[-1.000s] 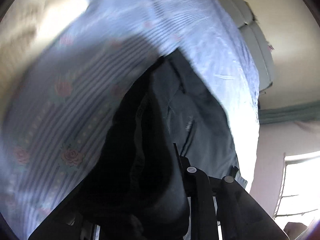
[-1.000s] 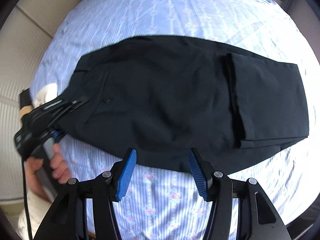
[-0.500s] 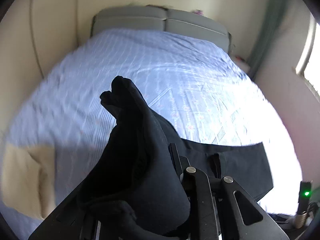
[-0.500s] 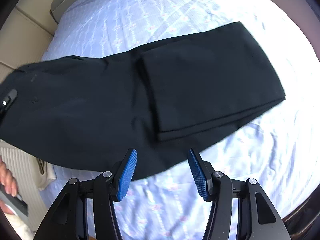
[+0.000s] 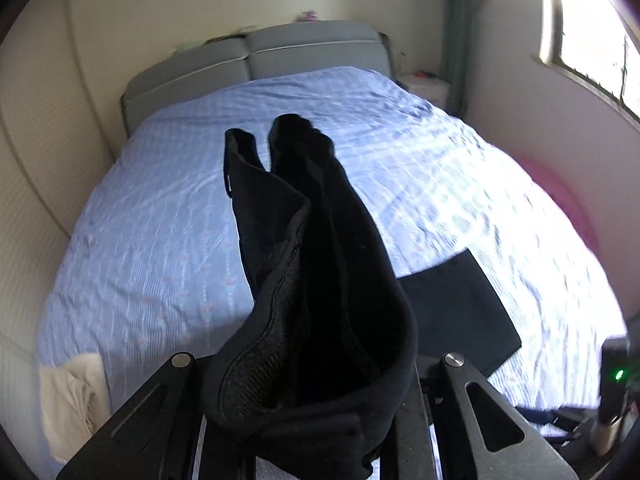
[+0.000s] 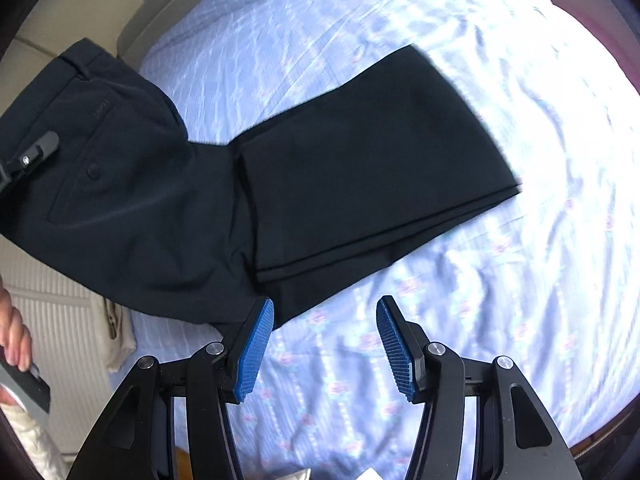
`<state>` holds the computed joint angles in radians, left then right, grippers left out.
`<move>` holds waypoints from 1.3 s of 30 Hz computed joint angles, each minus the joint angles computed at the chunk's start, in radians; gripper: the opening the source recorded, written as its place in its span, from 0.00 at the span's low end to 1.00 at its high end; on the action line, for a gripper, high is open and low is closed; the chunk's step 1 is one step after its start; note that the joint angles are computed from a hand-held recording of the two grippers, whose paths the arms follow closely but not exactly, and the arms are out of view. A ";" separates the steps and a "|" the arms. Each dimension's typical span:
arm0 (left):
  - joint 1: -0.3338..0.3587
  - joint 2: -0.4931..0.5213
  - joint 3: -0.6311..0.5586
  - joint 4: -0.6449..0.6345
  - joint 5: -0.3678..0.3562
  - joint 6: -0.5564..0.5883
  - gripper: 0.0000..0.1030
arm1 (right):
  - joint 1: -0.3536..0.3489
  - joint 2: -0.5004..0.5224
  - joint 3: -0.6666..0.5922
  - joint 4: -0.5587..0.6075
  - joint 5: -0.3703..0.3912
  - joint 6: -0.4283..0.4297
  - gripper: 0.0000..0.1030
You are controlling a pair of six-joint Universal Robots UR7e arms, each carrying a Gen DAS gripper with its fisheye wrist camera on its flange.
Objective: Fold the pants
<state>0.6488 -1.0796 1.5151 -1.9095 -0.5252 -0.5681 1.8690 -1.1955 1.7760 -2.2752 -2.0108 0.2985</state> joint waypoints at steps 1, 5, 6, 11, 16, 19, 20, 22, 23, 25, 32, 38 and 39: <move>-0.005 0.025 -0.015 0.000 -0.013 0.003 0.18 | -0.012 -0.016 0.003 -0.002 0.003 -0.010 0.54; 0.002 0.159 -0.109 -0.006 -0.079 -0.007 0.17 | -0.063 -0.079 0.011 0.002 -0.004 -0.055 0.54; 0.005 0.187 -0.126 -0.011 -0.091 -0.004 0.17 | -0.074 -0.094 0.014 0.003 -0.008 -0.061 0.54; 0.043 0.394 -0.289 0.071 -0.169 -0.041 0.17 | -0.147 -0.170 0.035 0.012 -0.016 -0.070 0.54; 0.037 0.533 -0.400 0.145 -0.170 -0.100 0.18 | -0.208 -0.233 0.051 0.026 -0.025 -0.076 0.54; 0.041 0.562 -0.428 0.172 -0.182 -0.124 0.18 | -0.240 -0.250 0.051 0.037 -0.028 -0.066 0.54; 0.044 0.569 -0.433 0.173 -0.199 -0.123 0.19 | -0.246 -0.254 0.053 0.037 -0.029 -0.066 0.54; 0.048 0.572 -0.430 0.185 -0.236 -0.127 0.23 | -0.260 -0.253 0.045 0.043 -0.035 -0.072 0.54; 0.050 0.572 -0.435 0.203 -0.261 -0.133 0.39 | -0.264 -0.254 0.043 0.045 -0.037 -0.075 0.54; 0.053 0.545 -0.398 0.142 -0.324 -0.112 0.63 | -0.267 -0.247 0.034 0.052 -0.040 -0.078 0.54; 0.010 0.372 -0.205 0.040 -0.335 -0.188 0.79 | -0.250 -0.177 -0.038 0.045 -0.036 -0.163 0.54; 0.014 0.268 -0.118 0.154 -0.243 -0.326 0.80 | -0.233 -0.019 -0.177 0.015 0.037 -0.321 0.54; 0.020 0.263 -0.116 0.174 -0.241 -0.349 0.80 | -0.233 0.014 -0.208 0.021 0.058 -0.344 0.54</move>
<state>0.6688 -0.8165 1.3991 -1.7359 -0.7659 -0.9173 1.6358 -1.1812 1.5678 -2.2541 -1.9528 -0.0452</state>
